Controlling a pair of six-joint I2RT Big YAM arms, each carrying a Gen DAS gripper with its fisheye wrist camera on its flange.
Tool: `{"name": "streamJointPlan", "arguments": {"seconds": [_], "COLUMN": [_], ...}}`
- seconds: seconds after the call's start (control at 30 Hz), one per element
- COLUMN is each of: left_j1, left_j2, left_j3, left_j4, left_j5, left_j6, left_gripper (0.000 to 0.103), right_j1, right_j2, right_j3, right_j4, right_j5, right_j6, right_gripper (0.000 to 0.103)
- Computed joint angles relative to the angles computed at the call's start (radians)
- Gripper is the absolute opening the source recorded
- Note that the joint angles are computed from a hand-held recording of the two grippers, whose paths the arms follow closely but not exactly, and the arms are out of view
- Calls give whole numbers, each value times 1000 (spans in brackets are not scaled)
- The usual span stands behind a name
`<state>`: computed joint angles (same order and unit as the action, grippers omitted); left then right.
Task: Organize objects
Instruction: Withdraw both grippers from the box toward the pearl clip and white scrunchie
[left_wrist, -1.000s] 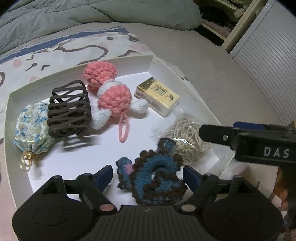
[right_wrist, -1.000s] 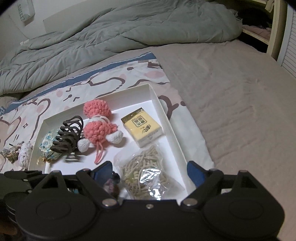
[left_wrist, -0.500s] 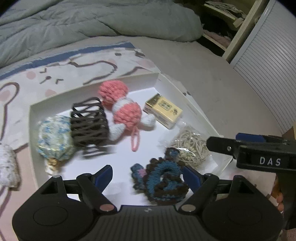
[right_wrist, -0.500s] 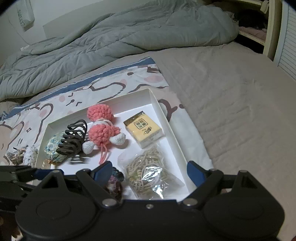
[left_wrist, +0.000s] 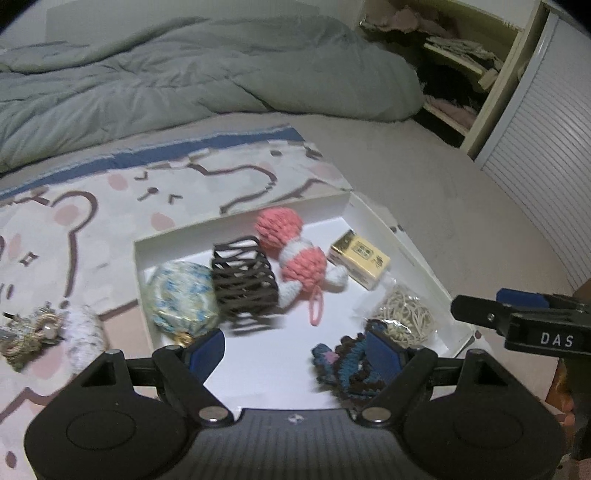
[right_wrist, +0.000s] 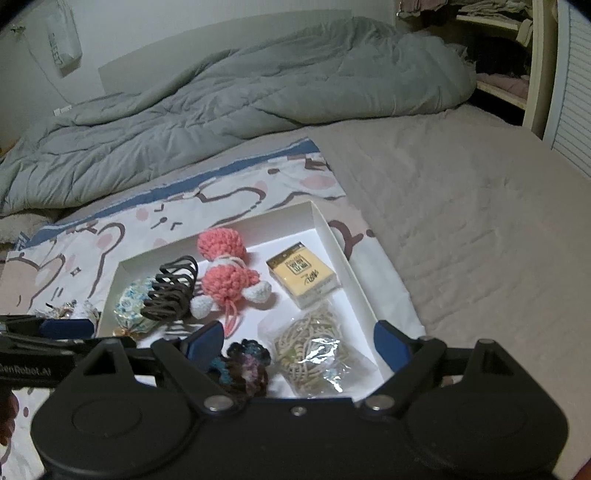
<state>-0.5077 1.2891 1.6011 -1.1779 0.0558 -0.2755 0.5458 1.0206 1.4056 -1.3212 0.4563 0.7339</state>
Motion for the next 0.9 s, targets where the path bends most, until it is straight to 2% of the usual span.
{"name": "streamJointPlan", "arguments": {"seconds": [0.3, 0.4, 0.6, 0.9], "left_j1": [26, 31, 53, 107], "left_j2": [-47, -62, -90, -118], "left_j3": [-2, -6, -23, -38], "left_j4": [-2, 0, 8, 22], "left_j5": [-35, -55, -62, -50], "left_j6": [13, 28, 40, 53], "left_gripper": [98, 103, 103, 103], "right_j1": [67, 82, 110, 138], "right_j2": [7, 10, 24, 60], "right_j3": [39, 51, 64, 92], "right_j4": [-16, -12, -22, -25], "right_j5": [59, 76, 121, 156], "right_j6": [15, 17, 22, 20], "right_gripper": [91, 94, 103, 103]}}
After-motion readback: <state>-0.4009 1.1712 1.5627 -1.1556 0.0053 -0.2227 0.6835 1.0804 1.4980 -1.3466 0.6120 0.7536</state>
